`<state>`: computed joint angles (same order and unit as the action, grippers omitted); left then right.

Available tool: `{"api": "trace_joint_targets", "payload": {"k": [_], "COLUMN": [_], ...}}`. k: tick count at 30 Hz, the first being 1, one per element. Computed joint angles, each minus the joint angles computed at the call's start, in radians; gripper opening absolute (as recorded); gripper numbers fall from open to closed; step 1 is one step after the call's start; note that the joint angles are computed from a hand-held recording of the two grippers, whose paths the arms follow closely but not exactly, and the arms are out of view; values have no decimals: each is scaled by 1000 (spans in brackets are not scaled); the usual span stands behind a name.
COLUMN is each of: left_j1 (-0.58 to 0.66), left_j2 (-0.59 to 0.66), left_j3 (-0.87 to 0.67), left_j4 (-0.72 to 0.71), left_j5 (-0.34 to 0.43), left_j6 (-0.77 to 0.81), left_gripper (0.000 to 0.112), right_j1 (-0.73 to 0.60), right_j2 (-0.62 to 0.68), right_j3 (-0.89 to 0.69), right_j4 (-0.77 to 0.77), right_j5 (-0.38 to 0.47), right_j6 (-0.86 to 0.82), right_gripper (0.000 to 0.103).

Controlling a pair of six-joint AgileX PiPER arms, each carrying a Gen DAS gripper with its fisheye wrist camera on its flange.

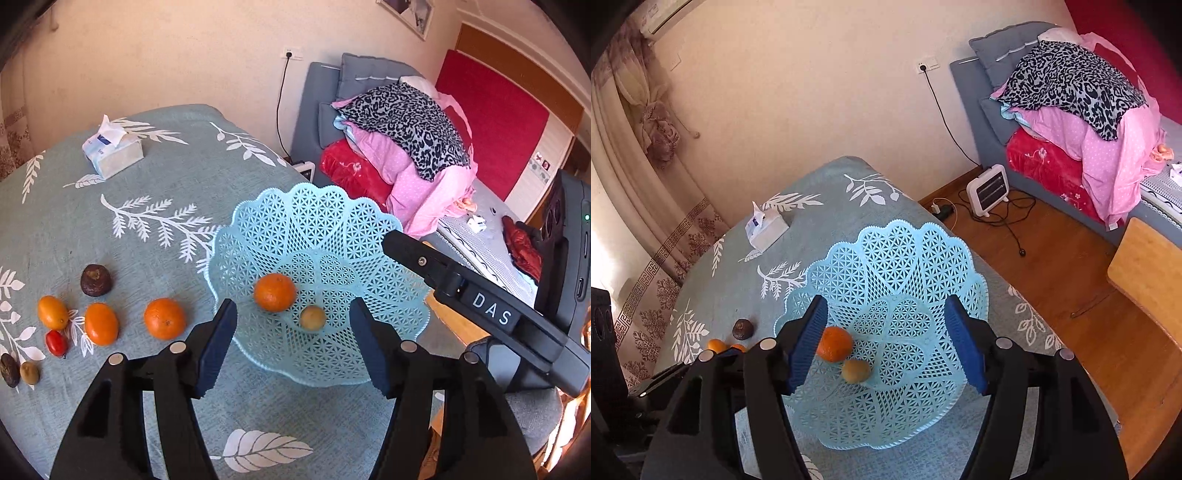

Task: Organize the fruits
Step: 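Carry the potato and orange over the blue basket and open both tools, then move the left tool to the red tomato and close on it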

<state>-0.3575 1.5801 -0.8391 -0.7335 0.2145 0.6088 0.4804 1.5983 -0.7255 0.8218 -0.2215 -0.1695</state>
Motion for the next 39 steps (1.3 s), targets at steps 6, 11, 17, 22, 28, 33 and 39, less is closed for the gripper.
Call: {"api": "trace_joint_targets", "payload": {"k": [6, 11, 17, 22, 28, 33, 39], "left_j1": [105, 218, 379, 535, 773, 937, 1138], "left_j2": [-130, -206, -289, -345, -393, -424, -431], "left_j3": [30, 31, 56, 113, 192, 249, 332], "left_j4": [95, 117, 114, 123, -47, -125, -188], "left_j5": [4, 59, 128, 176, 273, 334, 396], "left_j6": [-75, -83, -35, 27, 289, 454, 651], "left_gripper": [86, 91, 94, 94, 94, 94, 94], "right_j1": [18, 51, 90, 126, 186, 229, 265], "right_j2": [-19, -20, 1, 27, 55, 72, 89], "right_j3": [18, 13, -7, -28, -59, -83, -103], "right_j4": [-117, -157, -254, -258, -140, -43, 43], "right_j5": [-15, -17, -4, 5, 12, 18, 23], "right_j6": [111, 140, 216, 216, 85, -21, -113], "right_gripper": [68, 74, 74, 74, 74, 75, 75]}}
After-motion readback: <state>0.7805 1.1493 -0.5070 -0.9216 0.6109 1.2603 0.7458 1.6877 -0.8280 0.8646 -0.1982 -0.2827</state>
